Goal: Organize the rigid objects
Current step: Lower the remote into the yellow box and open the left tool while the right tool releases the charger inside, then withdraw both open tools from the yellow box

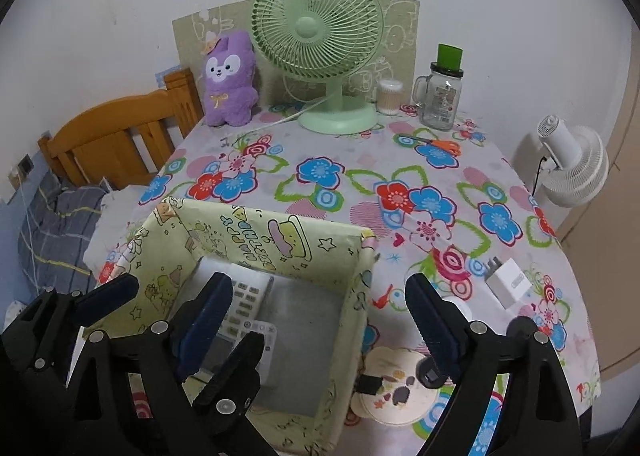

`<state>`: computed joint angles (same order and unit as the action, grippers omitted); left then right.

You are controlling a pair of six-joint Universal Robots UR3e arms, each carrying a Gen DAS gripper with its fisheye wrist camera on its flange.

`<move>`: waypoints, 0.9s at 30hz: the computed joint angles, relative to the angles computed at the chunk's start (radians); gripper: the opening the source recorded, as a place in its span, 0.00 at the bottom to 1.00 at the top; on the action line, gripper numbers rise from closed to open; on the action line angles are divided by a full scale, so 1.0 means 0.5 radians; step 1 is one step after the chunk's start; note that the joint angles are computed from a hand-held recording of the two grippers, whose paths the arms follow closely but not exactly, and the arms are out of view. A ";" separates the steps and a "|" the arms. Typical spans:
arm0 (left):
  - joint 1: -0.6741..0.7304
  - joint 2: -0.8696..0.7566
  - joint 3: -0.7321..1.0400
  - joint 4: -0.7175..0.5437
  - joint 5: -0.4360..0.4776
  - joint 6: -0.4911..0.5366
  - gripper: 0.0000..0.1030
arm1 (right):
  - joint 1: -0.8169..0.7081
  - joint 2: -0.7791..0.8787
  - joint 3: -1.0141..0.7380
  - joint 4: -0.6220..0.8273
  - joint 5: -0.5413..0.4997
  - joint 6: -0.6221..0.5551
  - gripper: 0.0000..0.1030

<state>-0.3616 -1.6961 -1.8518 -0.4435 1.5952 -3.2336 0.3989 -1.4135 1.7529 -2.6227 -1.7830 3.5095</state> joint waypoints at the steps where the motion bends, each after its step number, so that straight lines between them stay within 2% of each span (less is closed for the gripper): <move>1: -0.011 0.007 -0.003 0.002 0.004 -0.005 0.94 | -0.002 -0.028 0.027 -0.006 -0.001 -0.001 0.88; 9: -0.116 0.046 -0.013 0.013 0.028 -0.079 0.94 | -0.032 -0.227 0.211 -0.035 -0.010 -0.020 0.92; 27: -0.427 -0.032 0.119 -0.020 0.272 -0.258 0.94 | -0.174 -0.652 0.566 -0.015 -0.006 -0.118 0.92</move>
<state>-0.5749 -1.7120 -1.7923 -0.4536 1.7314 -3.3624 0.3119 -1.7395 2.0359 -2.6302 -1.7858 3.4505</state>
